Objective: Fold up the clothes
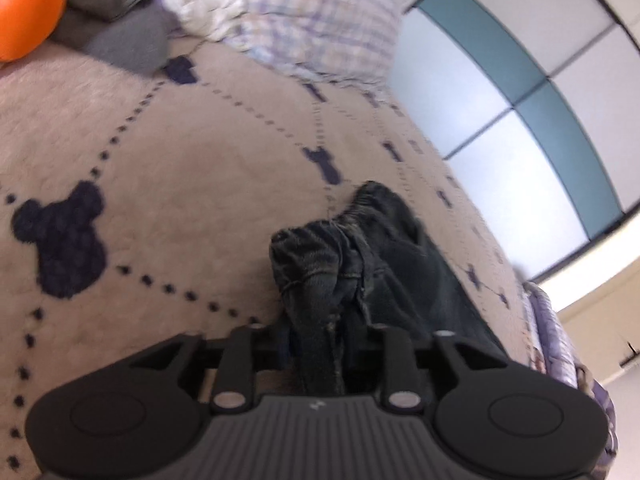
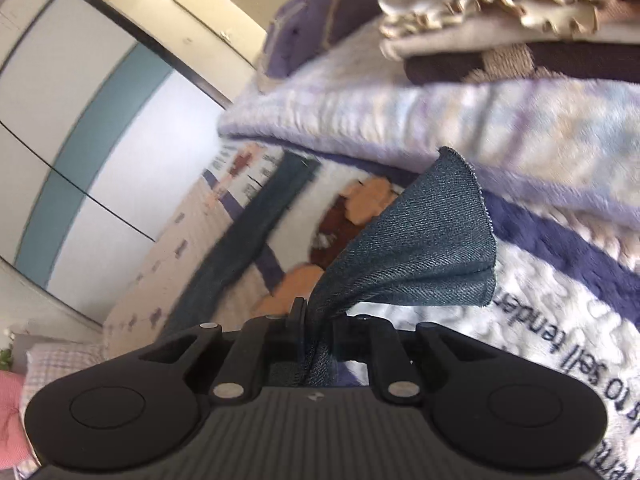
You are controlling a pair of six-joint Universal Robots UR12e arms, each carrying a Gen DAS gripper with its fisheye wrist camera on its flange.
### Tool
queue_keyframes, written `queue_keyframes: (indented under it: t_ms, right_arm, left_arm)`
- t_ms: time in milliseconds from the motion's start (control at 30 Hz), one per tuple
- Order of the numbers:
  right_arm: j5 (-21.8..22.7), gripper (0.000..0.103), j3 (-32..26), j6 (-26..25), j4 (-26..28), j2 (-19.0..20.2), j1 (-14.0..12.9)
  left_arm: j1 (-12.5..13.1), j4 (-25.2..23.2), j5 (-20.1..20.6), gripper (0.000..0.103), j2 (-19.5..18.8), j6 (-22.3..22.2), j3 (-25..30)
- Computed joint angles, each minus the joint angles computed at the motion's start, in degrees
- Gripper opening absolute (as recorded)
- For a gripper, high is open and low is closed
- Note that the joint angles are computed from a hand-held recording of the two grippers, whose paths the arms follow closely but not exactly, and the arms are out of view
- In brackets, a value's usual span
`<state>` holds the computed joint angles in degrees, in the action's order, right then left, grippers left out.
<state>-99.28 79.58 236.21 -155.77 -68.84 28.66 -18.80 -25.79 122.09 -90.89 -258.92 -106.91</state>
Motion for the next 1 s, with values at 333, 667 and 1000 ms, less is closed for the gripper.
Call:
queue_keyframes:
  t_ms: [333,667,1000]
  right_arm:
    - [2.9,0.032,-0.6,-1.4,6.7,0.4,-0.8]
    - [2.2,0.014,-0.7,-3.6,6.2,0.8,-0.8]
    - [1.1,0.012,-0.2,-7.8,-2.6,0.1,0.6]
  left_arm:
    - [0.0,-1.1,2.0,0.071,-1.5,2.4,0.8]
    - [-0.2,3.7,3.5,0.016,-1.9,1.3,0.1]
    - [-1.0,8.9,6.8,0.012,2.7,-1.3,-3.5]
